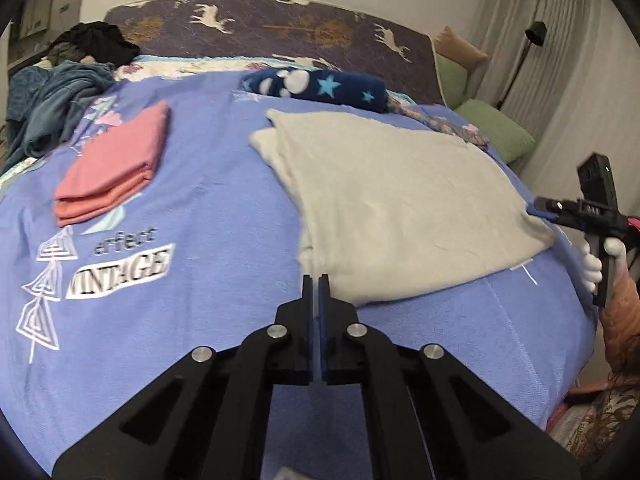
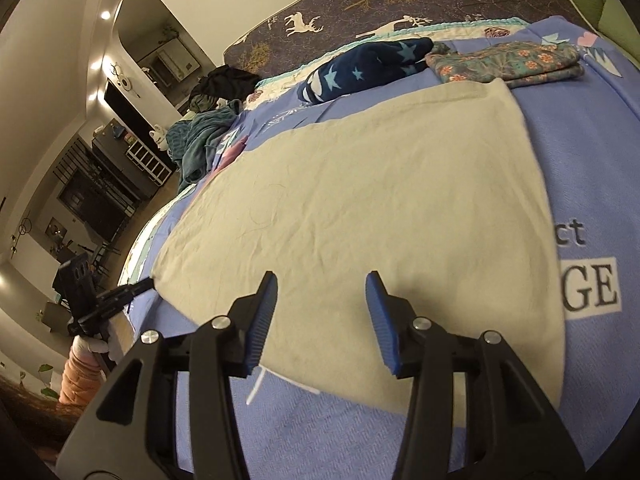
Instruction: Fold small clothes
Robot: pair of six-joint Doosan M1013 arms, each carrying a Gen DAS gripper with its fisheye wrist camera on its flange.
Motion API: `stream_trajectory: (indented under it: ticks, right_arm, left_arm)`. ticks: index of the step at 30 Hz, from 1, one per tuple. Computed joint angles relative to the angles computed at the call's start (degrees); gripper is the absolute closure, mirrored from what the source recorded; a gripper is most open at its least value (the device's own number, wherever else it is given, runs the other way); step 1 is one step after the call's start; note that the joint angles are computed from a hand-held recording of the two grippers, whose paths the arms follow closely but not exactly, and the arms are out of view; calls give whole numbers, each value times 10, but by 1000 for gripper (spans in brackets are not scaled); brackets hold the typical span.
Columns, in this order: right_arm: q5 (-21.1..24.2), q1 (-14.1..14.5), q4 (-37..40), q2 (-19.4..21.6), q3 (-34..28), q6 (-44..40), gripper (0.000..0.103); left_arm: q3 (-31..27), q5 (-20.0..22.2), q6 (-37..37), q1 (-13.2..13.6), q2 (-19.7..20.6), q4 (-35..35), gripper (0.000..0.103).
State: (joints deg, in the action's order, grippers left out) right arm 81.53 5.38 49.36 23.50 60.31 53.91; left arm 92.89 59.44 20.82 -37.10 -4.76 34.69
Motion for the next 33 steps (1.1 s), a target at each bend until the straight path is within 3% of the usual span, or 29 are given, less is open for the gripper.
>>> stream_trajectory:
  ticks: [3,5,6,7,12,16,18,20,23,26,29,33]
  right_arm:
    - [-16,-16,-2,-10,15,10,54]
    - [-31,-28,-4,-17,28,29,54]
    - [-42,-38,-8,-23,38,46,53]
    - [-49,-45,-11,-26,44,58,53]
    - [-75,-72,-27,-42,72,99,51]
    - [-77,-80,-26,-45,82,104,50]
    - [-64,-79,-16,-38,77,105,50]
    - [-46,-74,-3,-28,69,108,50]
    - [-27,-70,13,-19,60,91,53]
    - [-24,-75,22,-14,56,87,53]
    - [-35,-85,26,-10,49,99,53]
    - [-44,-95,21,2,25,97,53]
  left_arm:
    - [22,-33,-28,0,-20,4,99]
    - [30,-52,-23,-1,-22,-8,81]
    - [29,-51,-19,-2,-19,-12,62]
    - [27,-46,-15,-2,-14,-18,58]
    - [24,-59,-42,9,-4,-24,58]
    - [6,-23,-100,0,-2,41,58]
    - [-10,-26,-89,-4,4,65,58]
    - [-37,-52,-49,-4,20,63,58]
    - [-98,-94,56,1,64,6,58]
    - [-172,-138,228,5,126,-121,58]
    - [-259,-114,388,1,201,-249,46]
    - [-372,-37,522,-10,297,-327,46]
